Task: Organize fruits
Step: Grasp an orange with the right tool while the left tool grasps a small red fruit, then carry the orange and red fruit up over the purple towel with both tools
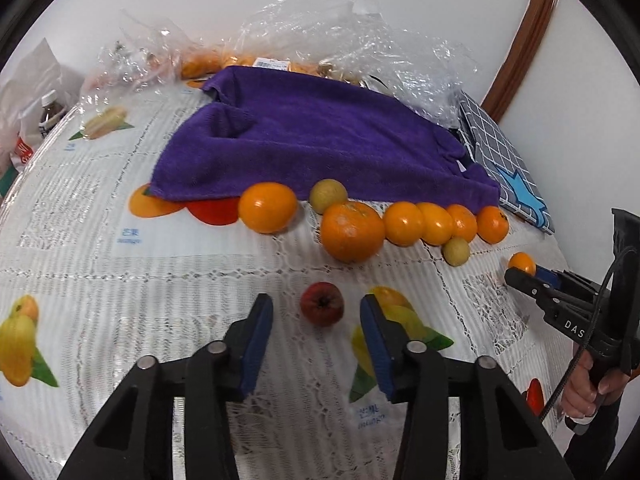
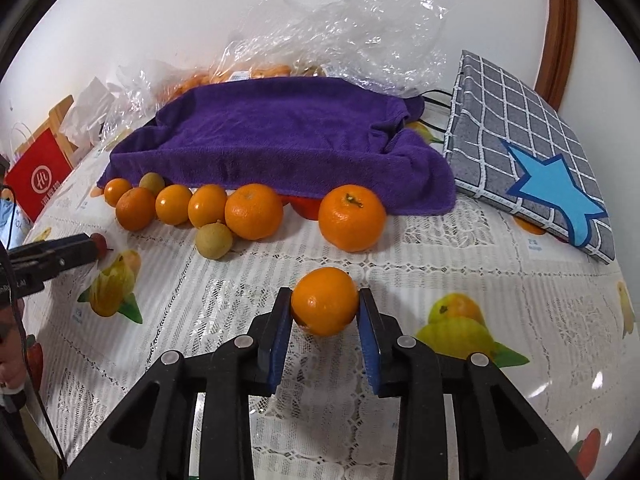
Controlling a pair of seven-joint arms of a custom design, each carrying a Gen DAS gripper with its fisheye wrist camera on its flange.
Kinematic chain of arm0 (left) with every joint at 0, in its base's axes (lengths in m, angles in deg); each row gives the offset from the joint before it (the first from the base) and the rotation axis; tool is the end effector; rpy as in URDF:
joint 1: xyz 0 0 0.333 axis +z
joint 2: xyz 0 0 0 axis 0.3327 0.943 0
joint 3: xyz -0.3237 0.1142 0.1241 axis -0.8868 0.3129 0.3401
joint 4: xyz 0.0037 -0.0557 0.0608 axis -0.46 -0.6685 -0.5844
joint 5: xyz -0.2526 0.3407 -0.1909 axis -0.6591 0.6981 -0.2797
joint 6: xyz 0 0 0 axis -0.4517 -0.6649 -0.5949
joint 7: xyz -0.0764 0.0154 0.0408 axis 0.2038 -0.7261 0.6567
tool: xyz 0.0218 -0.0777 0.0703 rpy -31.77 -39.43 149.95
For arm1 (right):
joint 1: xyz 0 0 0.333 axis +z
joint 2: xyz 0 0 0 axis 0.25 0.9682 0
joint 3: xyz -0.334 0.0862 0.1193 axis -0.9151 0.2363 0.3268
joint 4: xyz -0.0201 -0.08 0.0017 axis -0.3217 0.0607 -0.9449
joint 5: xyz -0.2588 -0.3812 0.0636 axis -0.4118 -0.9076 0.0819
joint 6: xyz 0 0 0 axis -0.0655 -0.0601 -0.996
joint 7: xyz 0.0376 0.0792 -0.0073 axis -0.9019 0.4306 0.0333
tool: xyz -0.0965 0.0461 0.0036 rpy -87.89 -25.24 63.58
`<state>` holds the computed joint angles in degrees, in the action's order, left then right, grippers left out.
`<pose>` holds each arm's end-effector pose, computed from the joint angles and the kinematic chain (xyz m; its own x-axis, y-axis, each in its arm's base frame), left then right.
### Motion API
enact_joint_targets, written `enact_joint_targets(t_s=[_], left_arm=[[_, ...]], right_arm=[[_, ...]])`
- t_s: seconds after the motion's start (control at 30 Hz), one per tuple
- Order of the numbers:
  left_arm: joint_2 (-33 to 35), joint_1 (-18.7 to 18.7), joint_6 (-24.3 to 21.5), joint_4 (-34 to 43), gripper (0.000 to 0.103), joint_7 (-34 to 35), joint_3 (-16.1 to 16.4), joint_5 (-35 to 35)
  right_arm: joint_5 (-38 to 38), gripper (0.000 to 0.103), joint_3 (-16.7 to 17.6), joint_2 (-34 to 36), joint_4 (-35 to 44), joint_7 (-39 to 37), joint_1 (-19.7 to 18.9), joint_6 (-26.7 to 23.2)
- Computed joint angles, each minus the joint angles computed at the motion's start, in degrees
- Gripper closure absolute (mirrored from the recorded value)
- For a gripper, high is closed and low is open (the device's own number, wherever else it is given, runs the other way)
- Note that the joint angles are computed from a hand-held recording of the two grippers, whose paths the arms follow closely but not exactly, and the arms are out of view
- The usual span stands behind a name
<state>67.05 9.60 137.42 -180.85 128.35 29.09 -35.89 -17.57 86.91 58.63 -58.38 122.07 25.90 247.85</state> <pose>0.5624 -0.1507 0.4128 -0.1463 -0.9574 0.2489 -0.7967 -0.0351 -0.6033 0.5493 0.0927 0.4705 0.1472 -0.9890 -0.0125 -0.8247 -0.1158 -0.5536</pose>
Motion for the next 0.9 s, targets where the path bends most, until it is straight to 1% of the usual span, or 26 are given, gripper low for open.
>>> enact_joint_targets(t_s=[0.03, 0.07, 0.13, 0.17, 0.47, 0.63, 0.73, 0.83, 0.9], left_arm=[[0.1, 0.0, 0.3, 0.0, 0.067, -0.6, -0.2, 0.9], [0.3, -0.1, 0.2, 0.2, 0.069, 0.0, -0.2, 0.4], [0.4, -0.2, 0.1, 0.3, 0.079, 0.6, -0.1, -0.2], [0.6, -0.1, 0.0, 0.4, 0.081, 0.0, -0.2, 0.4], [-0.7, 0.7, -1.4, 1.0, 0.081, -3.7, -0.2, 4.6], [-1.6, 1.9, -2.1, 2.4, 0.081, -7.8, 0.2, 8.9], [-1.5, 3.6, -3.2, 4.3, 0.081, -13.0, -0.1, 15.5], [-1.1, 4.2, -3.9, 6.7, 0.081, -15.0, 0.1, 18.3], [-0.4, 4.3, -4.6, 8.6, 0.081, -14.9, 0.5, 18.6]], right_arm=[[0.2, 0.071, -0.1, -0.2, -0.1, -0.1, 0.0, 0.0], [0.3, 0.071, -0.1, -0.3, -0.2, -0.1, 0.1, 0.1], [1.0, 0.071, -0.4, -0.3, -0.3, -0.5, 0.3, 0.0], [1.1, 0.071, -0.4, -0.4, -0.4, -0.6, 0.3, 0.1], [2.1, 0.071, -0.8, -1.1, 0.4, -0.3, 0.0, -0.8], [3.8, 0.071, -1.2, -1.2, 2.2, -1.4, 0.5, -0.5], [3.5, 0.071, -0.9, -0.9, 3.8, -1.4, 0.5, -0.3], [3.9, 0.071, -0.7, 0.1, 5.9, -1.6, 0.7, -0.8], [3.9, 0.071, -0.6, 1.0, 7.5, -1.7, 0.6, -1.2]])
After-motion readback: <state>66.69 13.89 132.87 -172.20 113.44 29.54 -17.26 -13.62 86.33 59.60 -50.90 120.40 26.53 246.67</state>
